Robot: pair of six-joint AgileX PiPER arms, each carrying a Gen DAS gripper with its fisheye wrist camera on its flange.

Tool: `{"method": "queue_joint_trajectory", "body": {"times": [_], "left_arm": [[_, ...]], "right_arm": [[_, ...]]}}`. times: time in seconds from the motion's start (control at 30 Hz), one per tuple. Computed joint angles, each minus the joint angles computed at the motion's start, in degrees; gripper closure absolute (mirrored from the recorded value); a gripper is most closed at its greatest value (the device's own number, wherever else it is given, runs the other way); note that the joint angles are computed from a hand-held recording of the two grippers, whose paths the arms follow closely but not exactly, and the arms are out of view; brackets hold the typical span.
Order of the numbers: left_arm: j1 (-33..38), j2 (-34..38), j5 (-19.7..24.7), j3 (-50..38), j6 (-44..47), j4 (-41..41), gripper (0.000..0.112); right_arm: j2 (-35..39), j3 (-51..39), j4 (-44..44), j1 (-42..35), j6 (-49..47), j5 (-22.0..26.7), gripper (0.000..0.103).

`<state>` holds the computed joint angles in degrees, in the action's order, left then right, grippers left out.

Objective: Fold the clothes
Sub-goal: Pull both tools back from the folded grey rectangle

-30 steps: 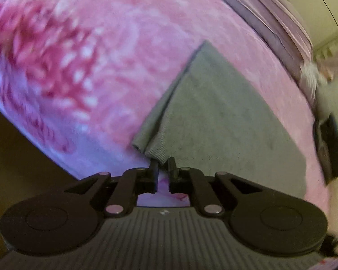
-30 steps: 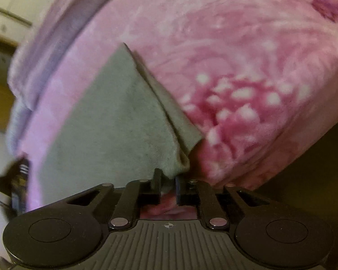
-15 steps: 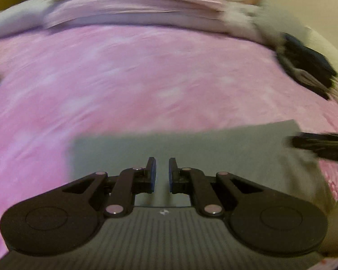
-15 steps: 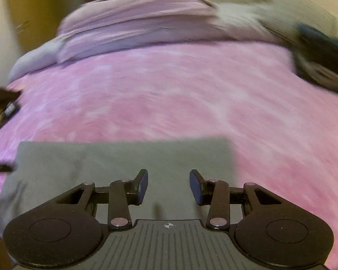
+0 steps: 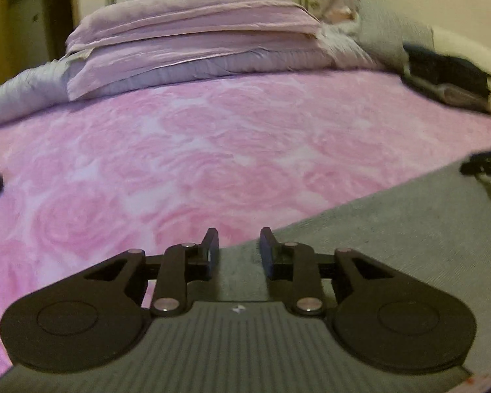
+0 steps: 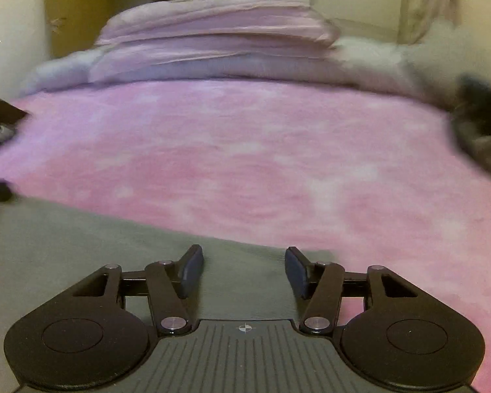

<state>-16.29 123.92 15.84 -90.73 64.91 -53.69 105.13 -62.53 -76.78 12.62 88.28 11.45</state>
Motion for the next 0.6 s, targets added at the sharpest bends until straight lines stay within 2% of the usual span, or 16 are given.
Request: {"method": "queue_joint_trajectory", "body": {"times": [0.03, 0.07, 0.1, 0.17, 0.23, 0.33, 0.4, 0.43, 0.5, 0.6], "left_arm": [[-0.08, -1.53, -1.28, 2.02, 2.48, -1.76, 0.089], [-0.18, -3.62, -2.33, 4.64, 5.85, -4.18, 0.094], [0.02, -6.38, -2.17, 7.52, 7.68, -6.20, 0.095], [1.14, -11.51, 1.06, 12.45, 8.28, -8.55, 0.094], [2.33, -17.24, 5.17, 18.67, 10.14, -10.40, 0.094], [2.59, -22.88, 5.85, 28.23, 15.17, -13.30, 0.094], [1.37, -23.34, 2.84, 32.55, 15.92, -14.29, 0.093], [0.74, -25.26, 1.17, 34.29, 14.21, -13.28, 0.093], [-1.01, -27.24, -1.09, 35.08, 4.80, -4.43, 0.092], [-0.78, -30.58, 3.39, 33.81, -12.39, 9.09, 0.079]], "right_arm": [[-2.34, 1.65, 2.61, 0.37, 3.17, 1.59, 0.052], [-5.16, 3.48, 2.93, 2.33, 7.36, 5.19, 0.052], [-9.07, 6.73, 0.96, 4.88, 11.81, 7.78, 0.052], [-15.83, 11.74, 2.26, 12.42, 13.86, 14.40, 0.052], [-20.12, 14.39, 9.17, 21.70, 12.07, 21.70, 0.052], [-20.07, 16.64, 14.76, 30.75, 15.83, 27.12, 0.052], [-17.18, 17.41, 12.15, 35.53, 21.99, 32.04, 0.052], [-16.47, 16.96, 11.99, 36.81, 23.01, 33.85, 0.051], [-15.61, 12.26, 18.54, 37.55, 18.23, 37.70, 0.051], [-17.06, 7.75, 21.42, 43.09, 18.43, 44.38, 0.051]]}}
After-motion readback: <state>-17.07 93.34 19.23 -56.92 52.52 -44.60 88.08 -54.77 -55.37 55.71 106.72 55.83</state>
